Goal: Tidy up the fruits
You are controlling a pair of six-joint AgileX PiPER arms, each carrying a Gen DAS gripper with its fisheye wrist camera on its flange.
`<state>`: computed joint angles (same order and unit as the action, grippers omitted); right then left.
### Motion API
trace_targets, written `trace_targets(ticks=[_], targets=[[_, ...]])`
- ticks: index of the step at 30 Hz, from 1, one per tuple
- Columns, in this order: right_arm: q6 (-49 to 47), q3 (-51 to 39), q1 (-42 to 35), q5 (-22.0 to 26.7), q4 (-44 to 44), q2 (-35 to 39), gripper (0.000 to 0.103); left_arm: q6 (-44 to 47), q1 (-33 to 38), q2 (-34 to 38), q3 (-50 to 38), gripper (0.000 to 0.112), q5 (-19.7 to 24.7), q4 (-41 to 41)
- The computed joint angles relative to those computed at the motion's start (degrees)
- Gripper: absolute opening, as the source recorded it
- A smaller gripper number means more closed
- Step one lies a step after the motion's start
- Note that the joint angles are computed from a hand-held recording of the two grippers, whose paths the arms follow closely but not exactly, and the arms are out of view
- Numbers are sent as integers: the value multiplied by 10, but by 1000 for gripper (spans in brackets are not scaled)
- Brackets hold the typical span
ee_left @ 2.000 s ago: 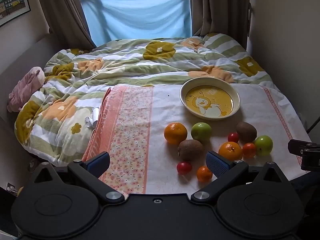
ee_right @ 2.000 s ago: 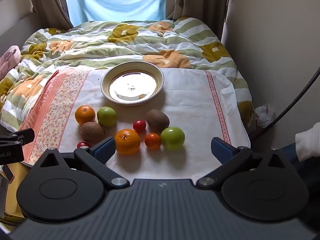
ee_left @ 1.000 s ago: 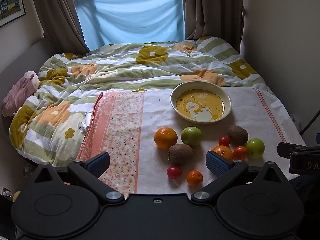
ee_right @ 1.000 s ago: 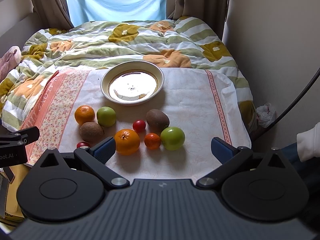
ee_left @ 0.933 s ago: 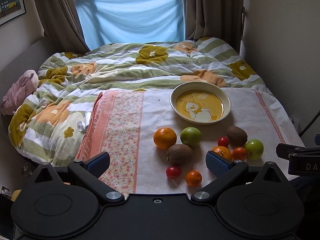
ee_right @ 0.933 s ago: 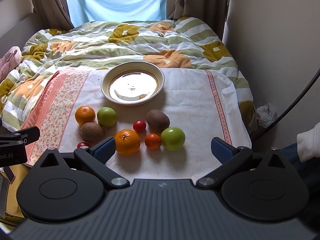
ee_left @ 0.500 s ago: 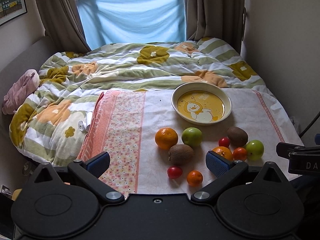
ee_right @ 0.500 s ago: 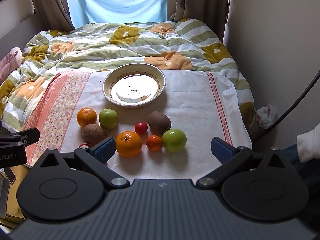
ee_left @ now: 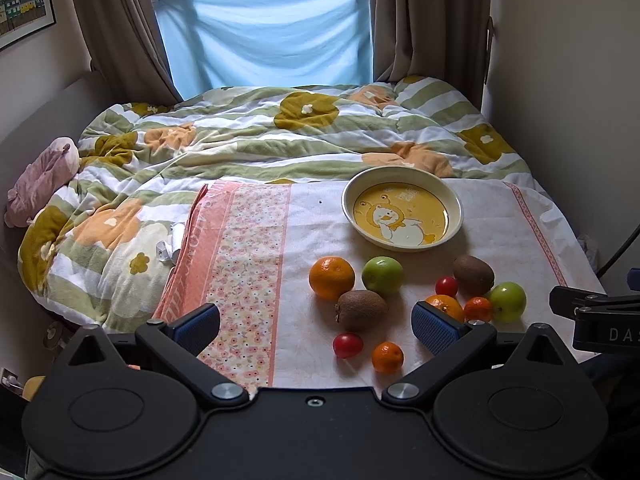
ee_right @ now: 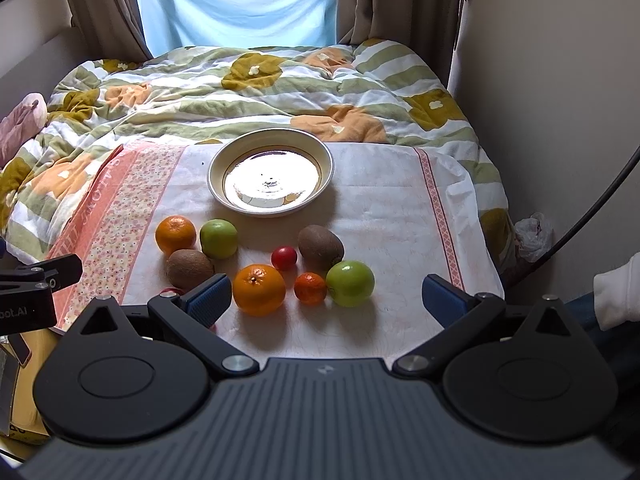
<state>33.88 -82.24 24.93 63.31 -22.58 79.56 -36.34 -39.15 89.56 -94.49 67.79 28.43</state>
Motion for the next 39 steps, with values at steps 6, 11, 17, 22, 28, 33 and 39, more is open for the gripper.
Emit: trace_targets(ticks=[6, 11, 17, 22, 28, 33, 39], targets=[[-2, 0, -3, -2, 2, 0, 103, 0, 0, 0, 0, 103, 0, 0], [-3, 1, -5, -3, 2, 0, 103, -1, -1, 2, -4, 103, 2, 1], [-5, 5, -7, -8, 4, -1, 103, -1, -1, 1, -3, 103, 2, 1], [-4, 2, -5, -5, 2, 1, 103, 2, -2, 6, -11, 103, 6, -1], [-7, -2, -5, -1, 5, 3, 103, 6, -4, 15, -28, 103, 14, -3], [-4, 1, -5, -4, 3, 1, 103, 5, -5, 15, -27, 103, 14, -2], [-3, -1, -2, -1, 2, 2, 103, 5, -5, 14, -26, 103, 13, -3]])
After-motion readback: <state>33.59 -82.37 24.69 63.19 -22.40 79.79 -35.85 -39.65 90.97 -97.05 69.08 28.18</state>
